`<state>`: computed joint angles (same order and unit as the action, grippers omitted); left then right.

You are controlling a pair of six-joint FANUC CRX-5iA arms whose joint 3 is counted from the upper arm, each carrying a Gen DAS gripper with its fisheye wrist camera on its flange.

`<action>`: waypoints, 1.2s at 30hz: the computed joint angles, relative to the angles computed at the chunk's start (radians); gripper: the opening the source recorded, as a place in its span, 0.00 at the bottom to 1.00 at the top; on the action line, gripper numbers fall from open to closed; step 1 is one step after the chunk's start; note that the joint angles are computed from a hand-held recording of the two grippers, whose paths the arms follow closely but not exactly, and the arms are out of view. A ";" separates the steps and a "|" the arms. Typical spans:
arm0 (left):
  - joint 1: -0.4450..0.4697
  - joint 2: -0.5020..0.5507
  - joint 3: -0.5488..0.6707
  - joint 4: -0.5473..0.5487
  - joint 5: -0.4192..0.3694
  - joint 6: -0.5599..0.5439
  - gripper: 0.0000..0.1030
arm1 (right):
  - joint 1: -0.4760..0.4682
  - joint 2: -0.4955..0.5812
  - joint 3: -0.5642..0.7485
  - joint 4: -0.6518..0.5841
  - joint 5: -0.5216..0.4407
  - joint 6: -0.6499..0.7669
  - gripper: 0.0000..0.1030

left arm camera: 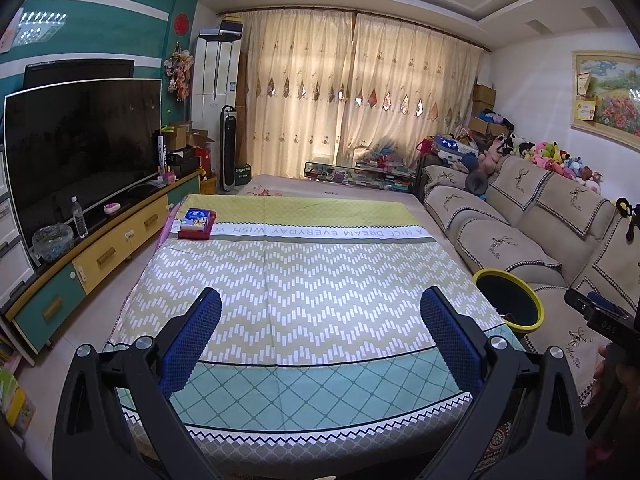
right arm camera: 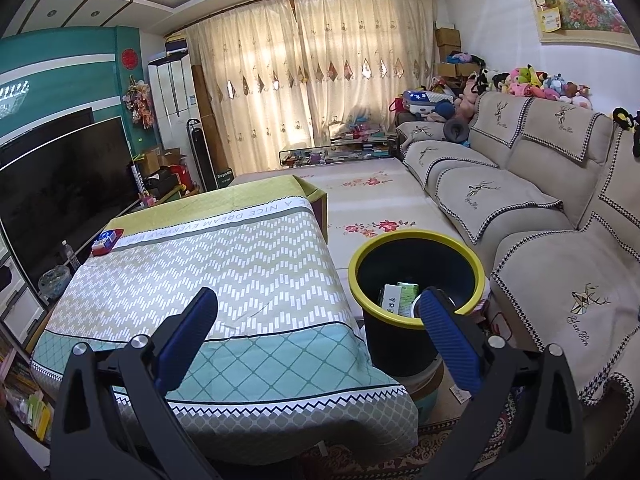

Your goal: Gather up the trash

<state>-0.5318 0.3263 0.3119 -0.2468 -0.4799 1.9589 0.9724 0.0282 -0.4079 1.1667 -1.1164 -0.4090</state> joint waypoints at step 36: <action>0.002 0.013 0.007 0.012 -0.013 0.001 0.95 | -0.009 0.010 0.012 -0.021 0.030 0.027 0.93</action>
